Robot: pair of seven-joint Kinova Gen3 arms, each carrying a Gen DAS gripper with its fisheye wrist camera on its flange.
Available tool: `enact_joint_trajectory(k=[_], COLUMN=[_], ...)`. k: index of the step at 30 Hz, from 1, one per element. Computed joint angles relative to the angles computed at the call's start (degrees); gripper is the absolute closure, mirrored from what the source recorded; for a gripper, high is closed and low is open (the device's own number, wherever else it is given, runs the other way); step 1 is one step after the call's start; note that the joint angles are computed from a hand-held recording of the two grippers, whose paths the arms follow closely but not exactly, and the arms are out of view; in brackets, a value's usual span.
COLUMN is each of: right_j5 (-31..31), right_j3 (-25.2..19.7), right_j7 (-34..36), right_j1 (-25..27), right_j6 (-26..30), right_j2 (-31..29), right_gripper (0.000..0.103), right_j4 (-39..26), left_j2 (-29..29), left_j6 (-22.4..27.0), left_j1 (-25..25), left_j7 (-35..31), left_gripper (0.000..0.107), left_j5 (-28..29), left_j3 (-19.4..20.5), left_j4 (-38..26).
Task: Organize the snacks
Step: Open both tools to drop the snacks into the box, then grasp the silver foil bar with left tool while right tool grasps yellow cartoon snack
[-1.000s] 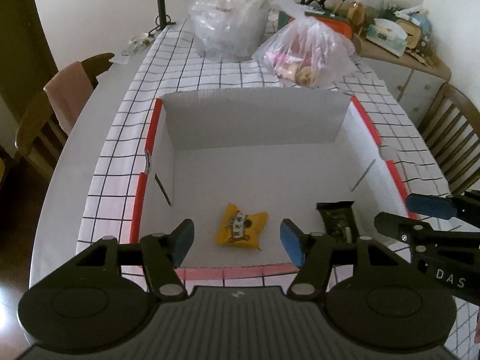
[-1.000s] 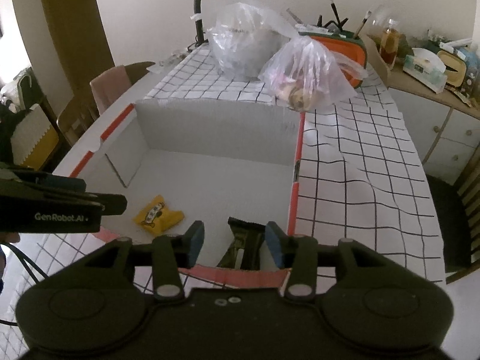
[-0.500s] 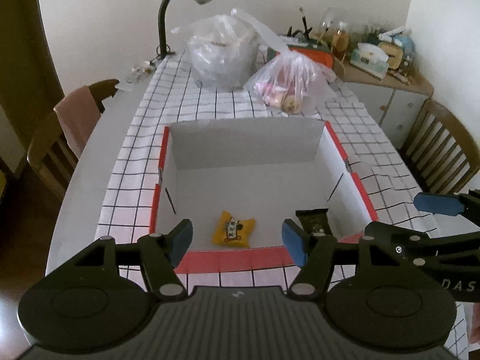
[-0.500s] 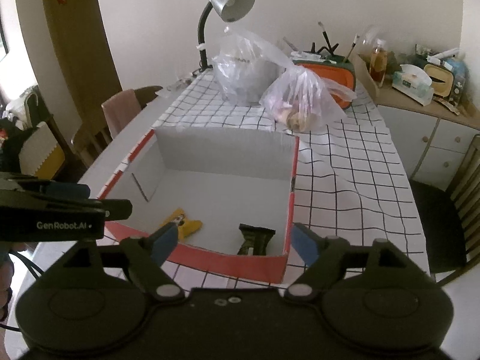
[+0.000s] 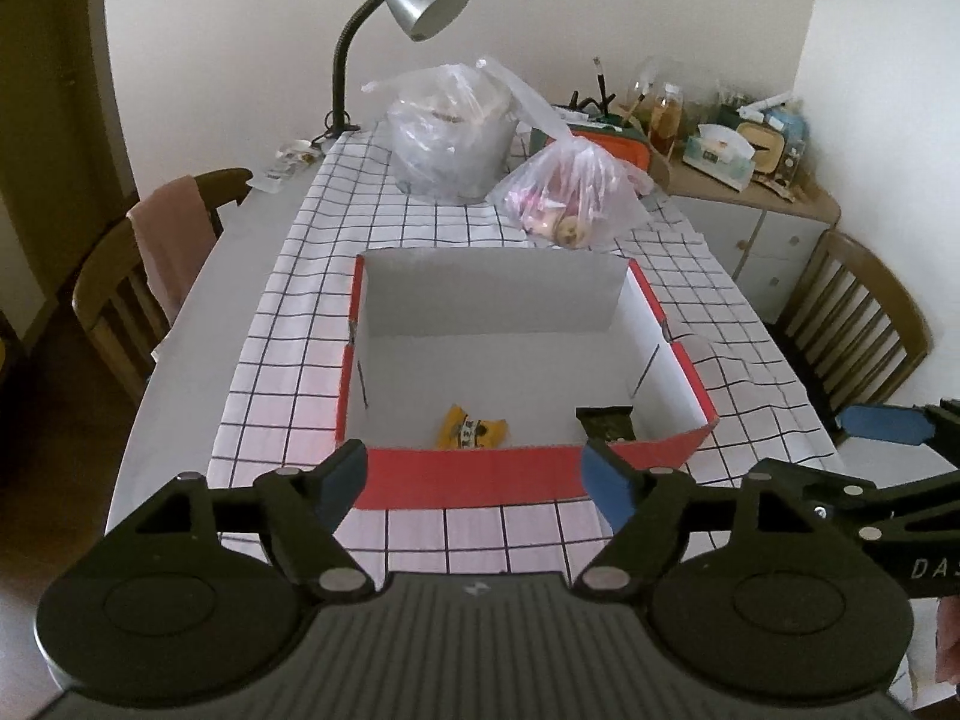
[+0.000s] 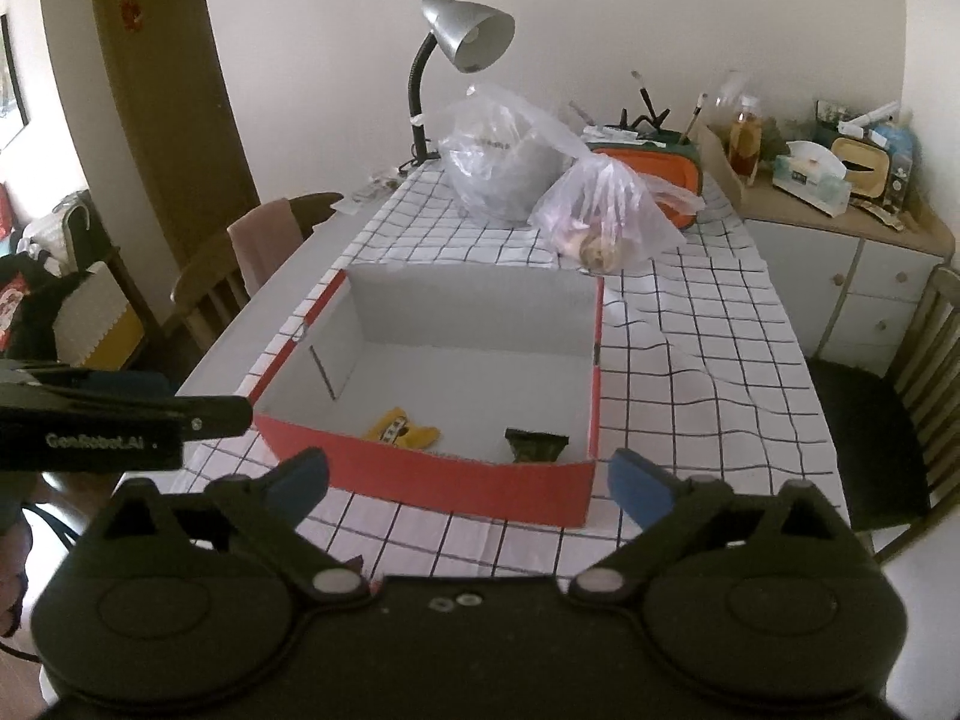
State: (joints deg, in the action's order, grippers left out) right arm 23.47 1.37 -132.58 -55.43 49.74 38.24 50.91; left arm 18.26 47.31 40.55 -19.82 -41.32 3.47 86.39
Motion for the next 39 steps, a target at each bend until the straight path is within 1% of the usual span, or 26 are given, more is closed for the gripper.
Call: enact_joint_trajectory(k=[2,5,9,15,22,24,27,31,33,36,39], right_j5=[0.6,1.4,2.7,3.2,2.4,1.9,0.8,-0.2,-0.8,-1.7,-2.5], right_j3=[0.5,0.6,0.5,-0.5,-1.8,-2.4,-3.1,-3.5,-3.7,-4.2,-4.3], right_j7=[-1.3,-3.0,-5.3,-7.9,-9.9,-10.1,-10.7,-11.7,-11.8,-11.3,-10.7], right_j1=[-0.8,-1.6,-2.9,-3.8,-3.9,-3.8,-3.4,-3.6,-3.6,-3.4,-3.4], right_j6=[0.0,-0.4,0.1,1.8,1.8,1.9,0.9,1.2,1.9,2.9,4.0], right_j2=[-0.6,-1.7,-2.5,-2.7,-2.8,-2.8,-3.1,-2.6,-2.0,-1.0,0.0], right_gripper=[0.003,0.001,0.000,0.000,0.001,0.004,0.011,0.015,0.017,0.026,0.028], right_j4=[1.1,3.1,5.0,7.3,10.7,11.5,13.5,14.5,14.6,14.2,13.5], left_j2=[-1.1,-2.8,-4.9,-5.3,-5.7,-5.4,-4.5,-3.0,-2.1,-0.8,0.3], left_j6=[-0.2,-0.1,0.4,4.2,2.5,2.3,2.4,3.0,3.4,3.7,3.2], left_j1=[0.6,1.4,0.9,-0.1,-1.8,-2.1,-2.2,-2.3,-2.2,-2.5,-2.9], left_j7=[1.5,5.7,8.4,10.5,12.0,12.1,12.9,13.4,14.1,13.7,13.5], left_gripper=[0.028,0.028,0.028,0.028,0.028,0.028,0.028,0.028,0.028,0.028,0.028], left_j5=[-0.8,-3.0,-4.2,-2.3,1.7,3.1,5.4,8.0,8.6,10.3,11.7], left_j3=[-0.2,-0.2,1.5,3.9,5.1,5.2,5.2,4.6,4.2,3.7,3.0], left_j4=[1.6,4.4,7.6,9.8,14.7,15.6,16.5,16.9,16.8,16.3,16.4])
